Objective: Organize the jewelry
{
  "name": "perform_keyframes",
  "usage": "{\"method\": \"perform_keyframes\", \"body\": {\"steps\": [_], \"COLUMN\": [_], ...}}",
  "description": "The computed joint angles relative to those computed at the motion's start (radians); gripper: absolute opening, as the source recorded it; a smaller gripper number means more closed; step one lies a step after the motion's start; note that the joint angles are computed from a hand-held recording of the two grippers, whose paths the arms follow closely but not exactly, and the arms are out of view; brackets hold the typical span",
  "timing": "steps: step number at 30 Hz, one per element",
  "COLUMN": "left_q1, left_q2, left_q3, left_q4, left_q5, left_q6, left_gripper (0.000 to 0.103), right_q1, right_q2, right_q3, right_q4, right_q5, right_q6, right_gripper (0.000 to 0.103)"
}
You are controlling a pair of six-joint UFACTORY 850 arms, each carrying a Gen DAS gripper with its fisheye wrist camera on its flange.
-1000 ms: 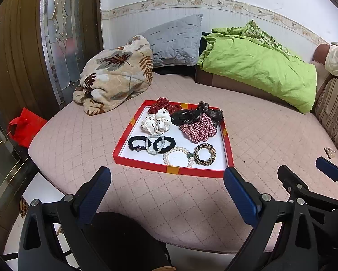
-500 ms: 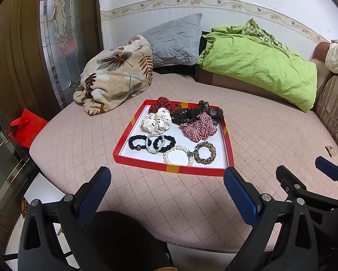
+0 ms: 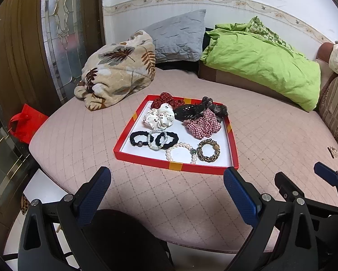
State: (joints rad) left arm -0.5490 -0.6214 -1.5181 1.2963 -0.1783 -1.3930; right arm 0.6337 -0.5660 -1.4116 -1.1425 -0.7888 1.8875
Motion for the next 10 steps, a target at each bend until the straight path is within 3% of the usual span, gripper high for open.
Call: {"method": "perform_keyframes", "body": {"steps": [10], "left_q1": [0.004], "left_q2": [-0.025], "left_q3": [-0.036], "left_q4": [-0.139], "left_q5": [-0.014], "left_q6": [0.125], "left_gripper": [0.099], "right_q1": [-0.009], "right_q2": [-0.009], "right_q3": [-0.005], "right_q4": [0.021], "right_q5": [0.031], "right_q6": [-0.025], "right_gripper": [0.090]}}
